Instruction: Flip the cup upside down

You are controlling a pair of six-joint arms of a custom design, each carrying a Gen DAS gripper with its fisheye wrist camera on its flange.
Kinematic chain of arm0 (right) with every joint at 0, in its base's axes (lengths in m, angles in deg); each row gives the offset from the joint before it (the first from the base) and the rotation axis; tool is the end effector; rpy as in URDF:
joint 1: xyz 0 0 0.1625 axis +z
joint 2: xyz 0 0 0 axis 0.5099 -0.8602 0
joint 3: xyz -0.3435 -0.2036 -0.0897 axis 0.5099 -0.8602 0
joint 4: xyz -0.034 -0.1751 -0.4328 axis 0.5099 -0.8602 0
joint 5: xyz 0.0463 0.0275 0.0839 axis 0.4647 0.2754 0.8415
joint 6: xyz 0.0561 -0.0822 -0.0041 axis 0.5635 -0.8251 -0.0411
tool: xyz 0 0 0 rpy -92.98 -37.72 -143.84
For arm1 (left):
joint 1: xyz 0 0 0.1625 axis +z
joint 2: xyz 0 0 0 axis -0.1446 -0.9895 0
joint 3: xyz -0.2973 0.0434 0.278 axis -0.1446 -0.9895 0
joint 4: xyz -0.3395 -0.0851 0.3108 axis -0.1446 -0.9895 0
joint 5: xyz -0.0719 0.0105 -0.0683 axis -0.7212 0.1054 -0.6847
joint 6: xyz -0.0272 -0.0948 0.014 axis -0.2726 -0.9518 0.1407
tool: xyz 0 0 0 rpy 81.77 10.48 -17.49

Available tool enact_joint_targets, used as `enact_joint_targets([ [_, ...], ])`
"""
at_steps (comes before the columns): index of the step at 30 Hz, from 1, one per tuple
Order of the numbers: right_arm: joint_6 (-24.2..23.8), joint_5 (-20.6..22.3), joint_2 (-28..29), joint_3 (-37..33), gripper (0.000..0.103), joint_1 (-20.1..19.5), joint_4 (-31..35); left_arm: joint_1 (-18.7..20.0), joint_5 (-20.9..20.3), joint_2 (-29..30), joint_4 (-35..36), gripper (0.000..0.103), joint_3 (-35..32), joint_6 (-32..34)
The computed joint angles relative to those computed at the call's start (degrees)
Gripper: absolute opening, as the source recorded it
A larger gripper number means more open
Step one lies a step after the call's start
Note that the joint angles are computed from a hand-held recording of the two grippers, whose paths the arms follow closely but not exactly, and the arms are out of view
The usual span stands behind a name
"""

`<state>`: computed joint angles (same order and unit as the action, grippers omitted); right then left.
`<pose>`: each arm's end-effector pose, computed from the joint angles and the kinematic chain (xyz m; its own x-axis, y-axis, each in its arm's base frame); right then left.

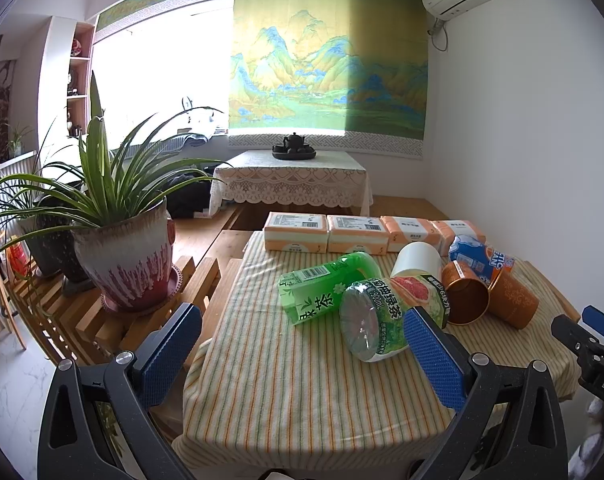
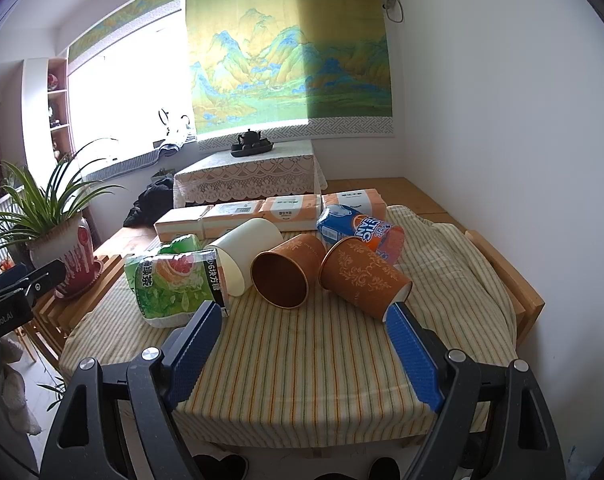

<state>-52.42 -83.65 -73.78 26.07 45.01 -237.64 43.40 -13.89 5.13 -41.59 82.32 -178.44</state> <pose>-0.0354 -0.7516 0.3260 -0.6687 -0.4880 0.5609 -0.7435 0.4396 -0.5038 -0.3946 -0.5617 0.0032 -0.6367 -0.4942 -0.5919 0.4670 0.3637 -0.8060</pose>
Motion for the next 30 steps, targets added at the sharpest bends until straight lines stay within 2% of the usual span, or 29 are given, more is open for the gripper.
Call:
enact_joint_targets([
  [22, 0.4, -0.2, 0.3, -0.3, 0.081, 0.1, -0.2, 0.2, 0.2, -0.6, -4.3, 0.102, 1.3, 3.5],
  [30, 0.5, -0.6, 0.5, -0.6, 0.081, 0.2, 0.3, 0.5, 0.2, -2.4, -20.6, 0.102, 5.7, 17.2],
])
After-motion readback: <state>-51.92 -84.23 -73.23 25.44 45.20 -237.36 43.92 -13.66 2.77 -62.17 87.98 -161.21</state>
